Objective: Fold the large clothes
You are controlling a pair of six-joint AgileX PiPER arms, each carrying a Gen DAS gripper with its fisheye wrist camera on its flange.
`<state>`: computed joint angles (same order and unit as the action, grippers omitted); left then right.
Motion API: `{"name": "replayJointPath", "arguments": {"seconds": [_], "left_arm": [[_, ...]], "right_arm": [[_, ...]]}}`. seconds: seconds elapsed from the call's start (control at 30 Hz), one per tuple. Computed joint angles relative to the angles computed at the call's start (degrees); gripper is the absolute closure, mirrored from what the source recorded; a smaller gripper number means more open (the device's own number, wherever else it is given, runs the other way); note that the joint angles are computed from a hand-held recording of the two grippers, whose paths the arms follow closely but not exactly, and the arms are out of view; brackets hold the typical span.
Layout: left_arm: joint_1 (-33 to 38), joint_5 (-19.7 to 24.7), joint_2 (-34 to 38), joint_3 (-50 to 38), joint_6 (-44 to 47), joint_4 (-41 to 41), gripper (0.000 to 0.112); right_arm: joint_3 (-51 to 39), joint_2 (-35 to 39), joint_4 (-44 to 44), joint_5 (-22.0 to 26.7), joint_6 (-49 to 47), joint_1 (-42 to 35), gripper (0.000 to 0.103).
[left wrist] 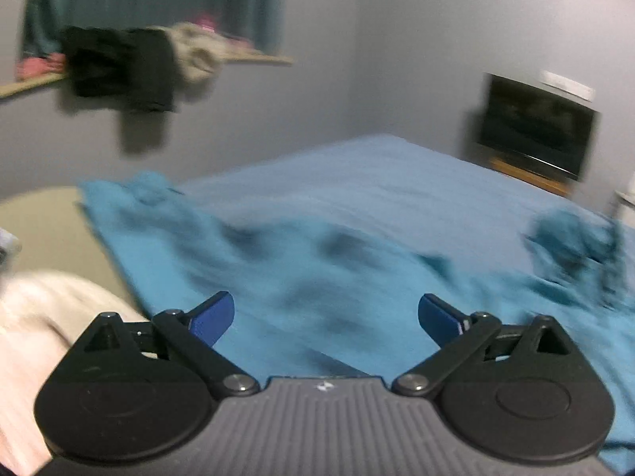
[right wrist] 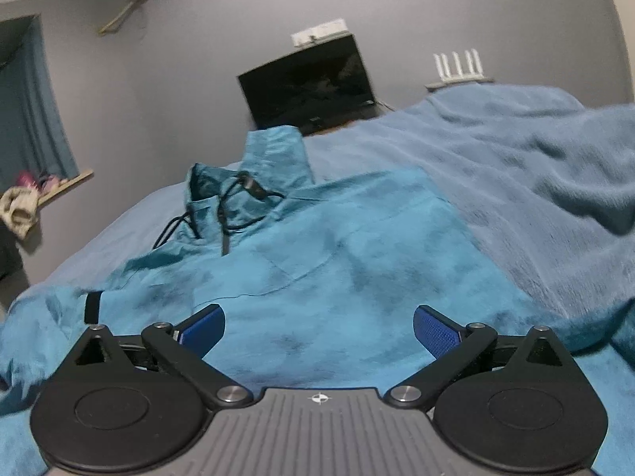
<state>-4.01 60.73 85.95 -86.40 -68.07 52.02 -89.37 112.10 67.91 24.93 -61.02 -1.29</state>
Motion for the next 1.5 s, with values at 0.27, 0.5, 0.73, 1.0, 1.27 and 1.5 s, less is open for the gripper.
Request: {"name": "replayJointPath", "arguments": {"seconds": [0.27, 0.5, 0.73, 1.0, 1.27, 1.5], "left_arm": [[17.73, -0.51, -1.00, -1.32, 7.22, 1.64, 0.012], [27.11, -6.45, -0.38, -0.26, 8.29, -1.25, 0.012], [30.37, -8.90, 4.46, -3.44, 13.53, -4.08, 0.015], [30.63, -8.63, 9.62, -7.90, 18.37, -5.60, 0.085], [23.43, -16.31, 3.82, -4.40, 12.25, -0.39, 0.104], [9.53, -18.04, 7.76, -18.07, 19.20, -2.38, 0.110]], "right_arm": [[0.03, 0.07, -0.92, -0.88, -0.83, 0.85, 0.001], [-0.55, 1.24, -5.47, -1.95, 1.19, 2.30, 0.001], [-0.75, 2.03, -9.75, -2.44, 3.32, 3.56, 0.001], [-1.18, 2.51, -12.33, -2.28, 4.80, 3.97, 0.001], [0.22, 1.14, -6.06, -1.72, -1.55, 3.52, 0.001], [2.69, -1.13, 2.76, -0.64, -10.90, 2.97, 0.001]]}}
